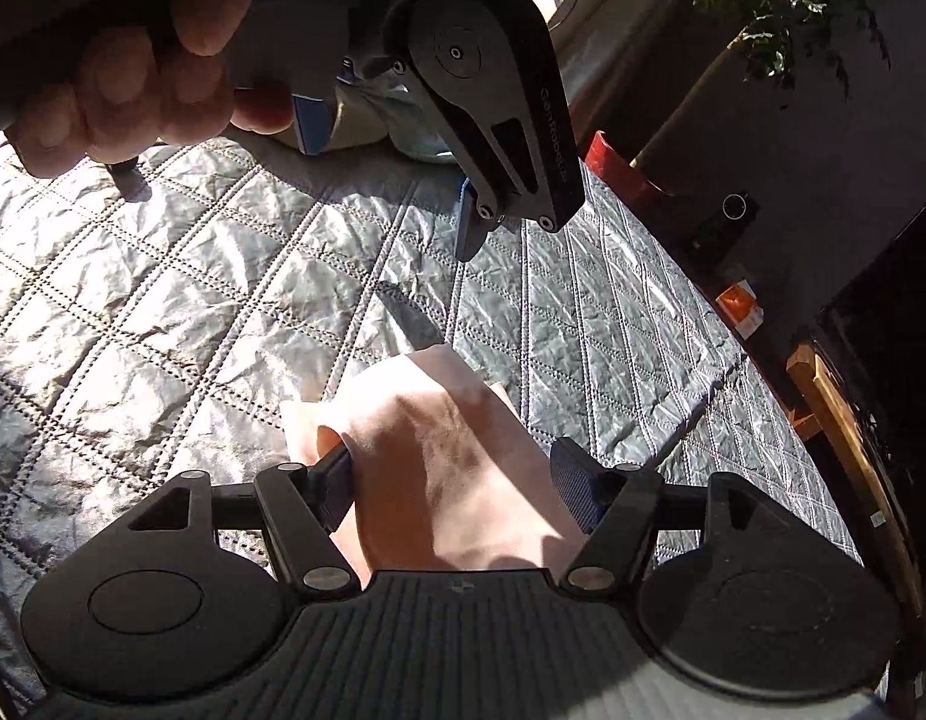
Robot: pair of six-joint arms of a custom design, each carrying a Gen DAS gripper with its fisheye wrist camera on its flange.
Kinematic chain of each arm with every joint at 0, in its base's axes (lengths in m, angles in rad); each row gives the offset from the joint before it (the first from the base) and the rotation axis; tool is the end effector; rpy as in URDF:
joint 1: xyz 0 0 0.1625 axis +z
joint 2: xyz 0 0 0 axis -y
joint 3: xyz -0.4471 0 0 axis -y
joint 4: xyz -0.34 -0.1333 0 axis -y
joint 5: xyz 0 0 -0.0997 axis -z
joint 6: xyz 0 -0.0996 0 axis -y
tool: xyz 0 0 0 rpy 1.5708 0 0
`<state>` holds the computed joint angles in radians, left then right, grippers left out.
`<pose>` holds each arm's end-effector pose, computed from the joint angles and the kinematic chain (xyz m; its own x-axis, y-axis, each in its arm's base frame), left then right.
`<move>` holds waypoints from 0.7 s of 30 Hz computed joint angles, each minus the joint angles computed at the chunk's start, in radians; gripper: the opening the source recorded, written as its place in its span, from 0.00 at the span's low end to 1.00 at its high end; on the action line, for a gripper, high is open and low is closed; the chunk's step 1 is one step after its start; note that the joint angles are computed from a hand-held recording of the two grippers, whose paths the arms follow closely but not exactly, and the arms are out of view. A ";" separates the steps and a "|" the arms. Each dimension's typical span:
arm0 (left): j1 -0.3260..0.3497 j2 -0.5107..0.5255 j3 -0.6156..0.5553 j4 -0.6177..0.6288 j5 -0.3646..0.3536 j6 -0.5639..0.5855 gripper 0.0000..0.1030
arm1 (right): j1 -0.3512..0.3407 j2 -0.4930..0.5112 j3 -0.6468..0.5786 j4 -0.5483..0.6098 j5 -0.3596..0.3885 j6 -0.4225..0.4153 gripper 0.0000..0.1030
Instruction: Fold clothes
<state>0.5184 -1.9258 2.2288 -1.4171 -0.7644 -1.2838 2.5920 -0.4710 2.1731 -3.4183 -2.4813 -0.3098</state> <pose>-0.0965 -0.2913 0.3744 -0.7665 -0.2117 -0.6063 0.1570 0.8537 -0.4965 0.4220 -0.1944 -0.0177 -0.1408 -0.5988 0.7884 -0.9310 0.3510 0.1003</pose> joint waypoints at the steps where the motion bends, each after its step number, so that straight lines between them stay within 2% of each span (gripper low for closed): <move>1: 0.002 -0.001 0.000 -0.002 -0.001 0.001 0.99 | 0.000 0.008 -0.006 -0.019 -0.005 0.004 0.69; 2: 0.003 -0.003 0.001 -0.006 -0.001 0.004 0.99 | -0.011 0.003 -0.001 -0.037 0.018 0.051 0.66; 4: 0.000 -0.006 0.002 -0.010 0.000 0.008 0.99 | -0.033 -0.011 0.006 -0.060 0.063 0.158 0.43; 5: -0.001 -0.007 0.002 -0.011 0.000 0.009 0.99 | -0.053 -0.028 0.021 -0.077 0.106 0.254 0.14; 6: -0.003 -0.007 0.002 -0.012 0.000 0.010 0.99 | -0.067 -0.039 0.032 -0.089 0.128 0.333 0.08; 7: -0.004 -0.008 0.003 -0.013 0.001 0.010 0.99 | -0.079 -0.049 0.038 -0.085 0.136 0.392 0.08; 8: -0.004 -0.008 0.003 -0.012 0.002 0.010 0.99 | -0.082 -0.055 0.038 -0.062 0.149 0.409 0.13; 10: -0.004 -0.007 0.002 -0.012 0.003 0.011 0.99 | -0.078 -0.059 0.047 -0.054 0.215 0.367 0.24; 11: -0.004 -0.007 0.001 -0.011 0.003 0.011 0.99 | -0.070 -0.058 0.042 -0.028 0.241 0.331 0.38; 12: -0.004 -0.007 0.001 -0.011 0.004 0.012 0.99 | -0.069 -0.065 0.038 0.009 0.289 0.305 0.63; 13: -0.004 -0.007 0.001 -0.011 0.004 0.012 0.99 | -0.067 -0.071 0.038 0.033 0.342 0.298 0.73; 14: -0.004 -0.007 0.003 -0.013 0.003 0.016 0.99 | -0.063 -0.086 0.051 0.027 0.360 0.325 0.77; 16: -0.001 -0.006 0.005 -0.019 -0.001 0.023 0.99 | -0.057 -0.116 0.078 0.014 0.393 0.381 0.75; 17: 0.002 -0.007 0.007 -0.026 -0.007 0.028 0.99 | -0.057 -0.144 0.102 -0.004 0.391 0.435 0.73; 20: 0.002 -0.008 0.018 -0.058 -0.030 0.054 0.99 | -0.059 -0.281 0.202 -0.020 0.337 0.633 0.73; 21: -0.003 -0.006 0.023 -0.069 -0.037 0.068 0.99 | -0.056 -0.330 0.235 -0.012 0.298 0.685 0.73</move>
